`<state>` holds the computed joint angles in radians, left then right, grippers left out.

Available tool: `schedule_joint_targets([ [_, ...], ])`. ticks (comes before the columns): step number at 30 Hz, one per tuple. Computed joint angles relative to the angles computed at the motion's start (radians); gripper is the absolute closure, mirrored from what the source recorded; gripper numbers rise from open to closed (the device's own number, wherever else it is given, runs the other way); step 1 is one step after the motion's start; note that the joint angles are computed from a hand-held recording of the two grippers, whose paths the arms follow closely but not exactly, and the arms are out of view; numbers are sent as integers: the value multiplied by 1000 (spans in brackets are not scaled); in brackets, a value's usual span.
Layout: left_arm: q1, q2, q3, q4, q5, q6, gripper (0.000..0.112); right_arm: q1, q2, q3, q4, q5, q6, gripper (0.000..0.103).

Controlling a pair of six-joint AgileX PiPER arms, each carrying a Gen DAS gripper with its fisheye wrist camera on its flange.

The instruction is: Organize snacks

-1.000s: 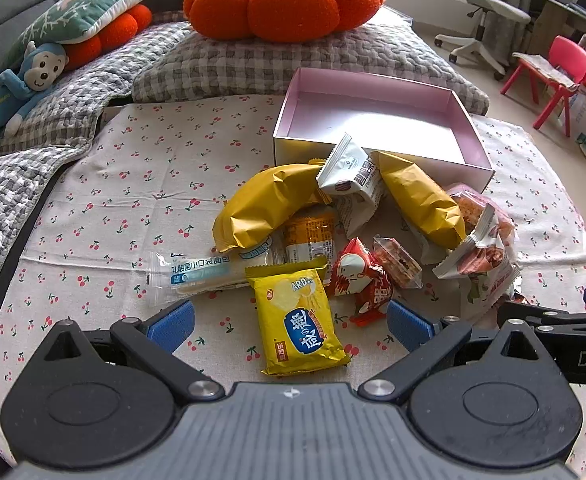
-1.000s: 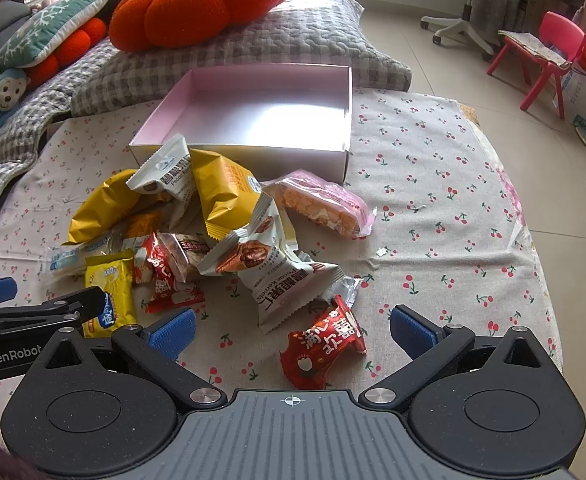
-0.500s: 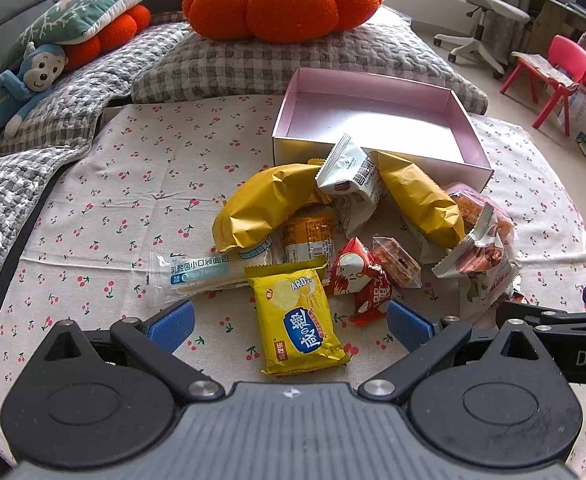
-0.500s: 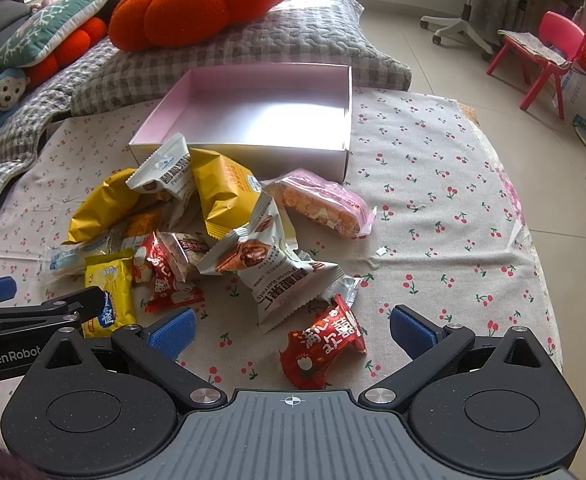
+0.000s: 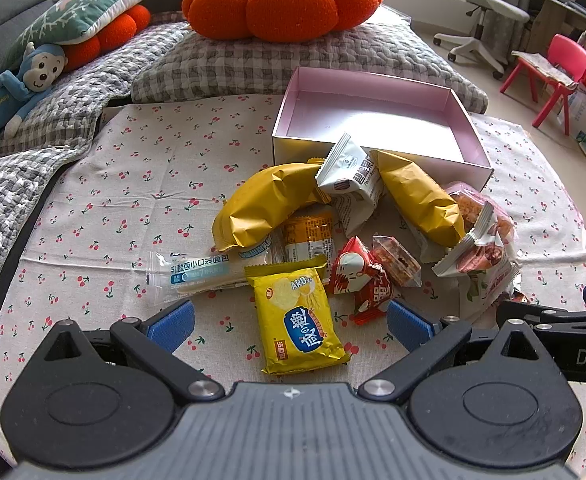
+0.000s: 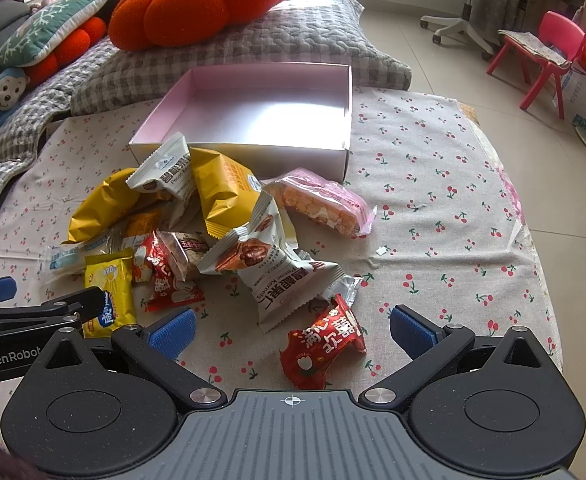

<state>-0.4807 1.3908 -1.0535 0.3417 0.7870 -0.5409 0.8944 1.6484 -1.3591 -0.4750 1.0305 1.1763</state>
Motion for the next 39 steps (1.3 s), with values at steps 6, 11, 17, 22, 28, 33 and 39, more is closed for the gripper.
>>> schedule_joint_targets([
  [6, 0, 0, -1, -2, 0, 2, 10, -1, 0, -1, 1, 0, 0, 0],
  [11, 0, 0, 0, 0, -1, 0, 10, -1, 0, -1, 1, 0, -1, 0],
  [17, 0, 0, 0, 0, -1, 0, 10, 1, -2, 4, -4, -1, 8, 0],
  [22, 2, -2, 0, -1, 1, 4, 10, 2, -4, 8, -7, -1, 16, 0],
  [28, 14, -6, 1, -10, -3, 20, 10, 4, -1, 1, -21, 7, 22, 0],
  [33, 49, -3, -15, -45, -16, 88, 10, 2, -1, -10, -41, 2, 11, 0],
  [39, 149, 23, -56, -209, -54, 305, 10, -49, -26, 7, -20, -105, -61, 0],
])
